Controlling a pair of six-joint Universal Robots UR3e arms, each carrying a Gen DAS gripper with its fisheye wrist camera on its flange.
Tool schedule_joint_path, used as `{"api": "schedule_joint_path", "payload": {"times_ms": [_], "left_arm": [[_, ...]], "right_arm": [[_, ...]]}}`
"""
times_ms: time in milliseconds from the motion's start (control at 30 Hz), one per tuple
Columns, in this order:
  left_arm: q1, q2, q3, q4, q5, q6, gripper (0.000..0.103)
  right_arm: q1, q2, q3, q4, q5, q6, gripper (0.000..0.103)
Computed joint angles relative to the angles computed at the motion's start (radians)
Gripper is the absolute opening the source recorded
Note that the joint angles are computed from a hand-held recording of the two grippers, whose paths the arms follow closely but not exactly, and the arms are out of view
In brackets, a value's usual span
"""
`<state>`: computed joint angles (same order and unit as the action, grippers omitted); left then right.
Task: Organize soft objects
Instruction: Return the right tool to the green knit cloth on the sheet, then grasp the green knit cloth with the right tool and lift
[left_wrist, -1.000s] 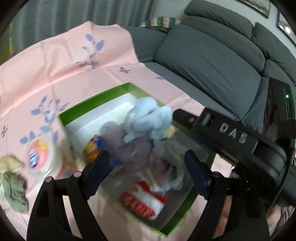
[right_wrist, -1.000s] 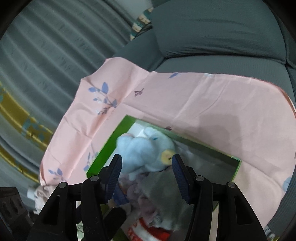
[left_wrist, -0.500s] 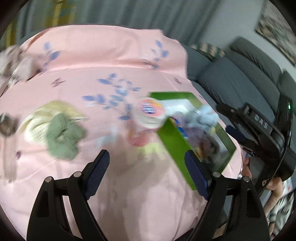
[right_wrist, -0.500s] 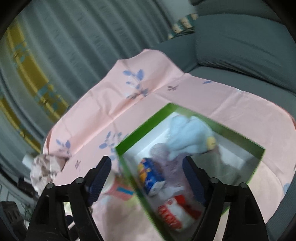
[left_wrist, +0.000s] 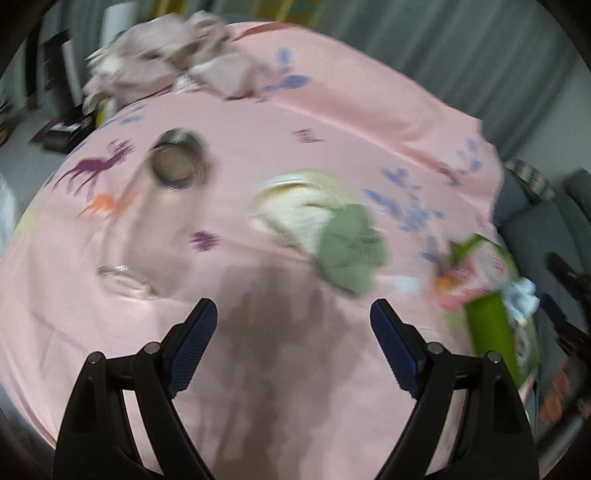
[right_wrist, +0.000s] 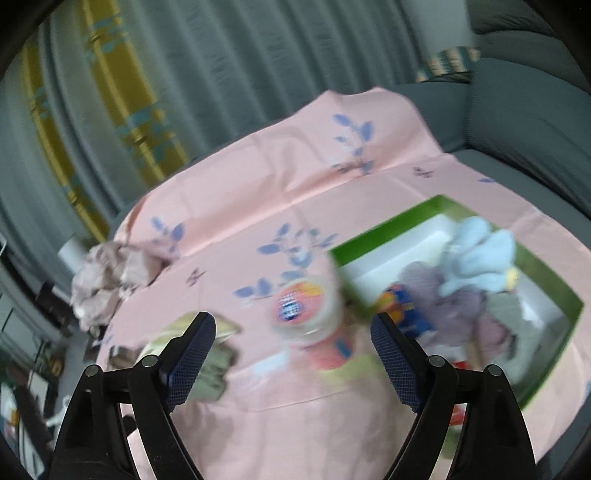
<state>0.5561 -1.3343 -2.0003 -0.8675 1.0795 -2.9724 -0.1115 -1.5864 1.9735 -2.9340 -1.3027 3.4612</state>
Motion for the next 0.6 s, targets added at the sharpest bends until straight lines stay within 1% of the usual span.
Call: {"api": "schedule_joint_path", "payload": {"times_ms": [33,133,233,333,433,500,533,600], "left_arm": [[0.003,-0.015,0.006,0.004,0.016,-0.005,0.084],[0.013,-0.031,0.014,0.021,0.021,-0.015,0.084],[0.02,-0.043,0.023,0.009,0.035,-0.022,0.083],[0.032,-0.062,0.039,-0.018,0.032,-0.025,0.082],[0.051,-0.063,0.047,-0.041,0.013,-0.005,0.08],[0.057,-0.057,0.045,-0.043,0.007,-0.004,0.08],[0.058,-0.055,0.045,-0.044,0.004,-0.004,0.079],[0.059,-0.055,0.046,-0.046,-0.002,0.001,0.079]], "right_arm": [[0.021,0.016,-0.014,-0.001,0.003,-0.003,0.087],[0.093,0.083,-0.087,0.03,0.045,-0.033,0.087],[0.178,0.207,-0.214,0.089,0.059,-0.043,0.087],[0.267,0.384,-0.372,0.114,0.002,-0.012,0.087],[0.342,0.545,-0.525,0.143,-0.105,0.003,0.087],[0.354,0.612,-0.586,0.172,-0.093,-0.014,0.086],[0.355,0.642,-0.611,0.188,-0.077,-0.023,0.084],[0.361,0.686,-0.656,0.24,-0.071,-0.035,0.069]]}}
